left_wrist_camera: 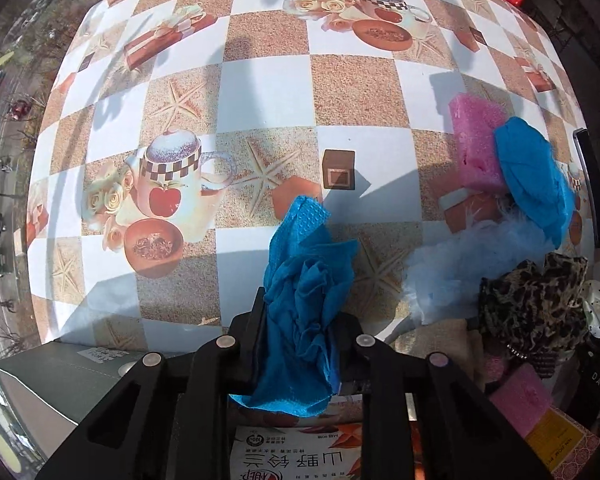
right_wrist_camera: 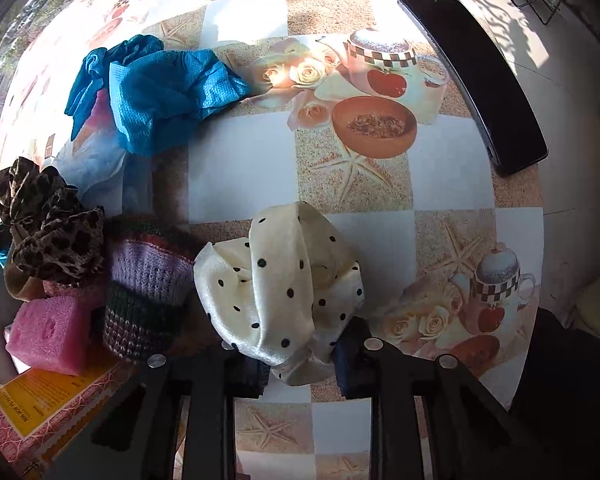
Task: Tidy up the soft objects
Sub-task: 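Close left tool on blue bag while right tool closes on polka-dot scrunchie, then carry blue bag with left tool while right tool carries scrunchie to white box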
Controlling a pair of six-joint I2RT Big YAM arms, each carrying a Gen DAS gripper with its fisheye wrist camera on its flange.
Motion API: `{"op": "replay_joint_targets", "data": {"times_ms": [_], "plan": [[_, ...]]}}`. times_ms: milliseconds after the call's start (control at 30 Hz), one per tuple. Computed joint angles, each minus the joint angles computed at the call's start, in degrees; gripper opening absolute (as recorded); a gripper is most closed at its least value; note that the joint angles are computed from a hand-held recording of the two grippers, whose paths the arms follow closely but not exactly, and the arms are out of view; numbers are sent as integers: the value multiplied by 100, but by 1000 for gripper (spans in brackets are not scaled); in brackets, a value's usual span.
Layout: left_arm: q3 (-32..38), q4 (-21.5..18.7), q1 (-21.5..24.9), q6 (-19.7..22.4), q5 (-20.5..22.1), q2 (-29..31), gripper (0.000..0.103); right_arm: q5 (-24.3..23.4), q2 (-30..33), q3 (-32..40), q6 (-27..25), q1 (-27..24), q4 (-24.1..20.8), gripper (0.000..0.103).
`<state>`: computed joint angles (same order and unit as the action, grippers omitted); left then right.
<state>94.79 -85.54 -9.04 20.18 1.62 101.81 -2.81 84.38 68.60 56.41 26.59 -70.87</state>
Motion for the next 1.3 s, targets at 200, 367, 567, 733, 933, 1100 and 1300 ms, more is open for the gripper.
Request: {"op": "replay_joint_targets", "data": {"times_ms": [200, 367, 567, 733, 933, 1100, 1300], "plan": [[194, -133, 134, 389, 346, -359, 26, 154, -395, 102, 462, 93, -229, 26], [-51, 59, 311, 559, 631, -878, 26, 419, -884, 313, 1026, 533, -720, 26], [-464, 358, 309, 430, 640, -1533, 26, 730, -1289, 629, 1069, 858, -1118, 26], [-921, 314, 417, 445, 782, -2208, 26, 972, -1632, 511, 1352, 1229, -1117, 26], [-1365, 174, 702, 339, 914, -2904, 26, 1241, -1751, 764, 1548, 1853, -1334, 26], [-1641, 55, 1073, 412, 862, -3385, 26, 1322, -1678, 933, 1578, 2271, -1260, 26], [-1725, -90, 1675, 650, 825, -3626, 26, 1328, -1373, 1326, 1569, 2713, -1151, 26]]}}
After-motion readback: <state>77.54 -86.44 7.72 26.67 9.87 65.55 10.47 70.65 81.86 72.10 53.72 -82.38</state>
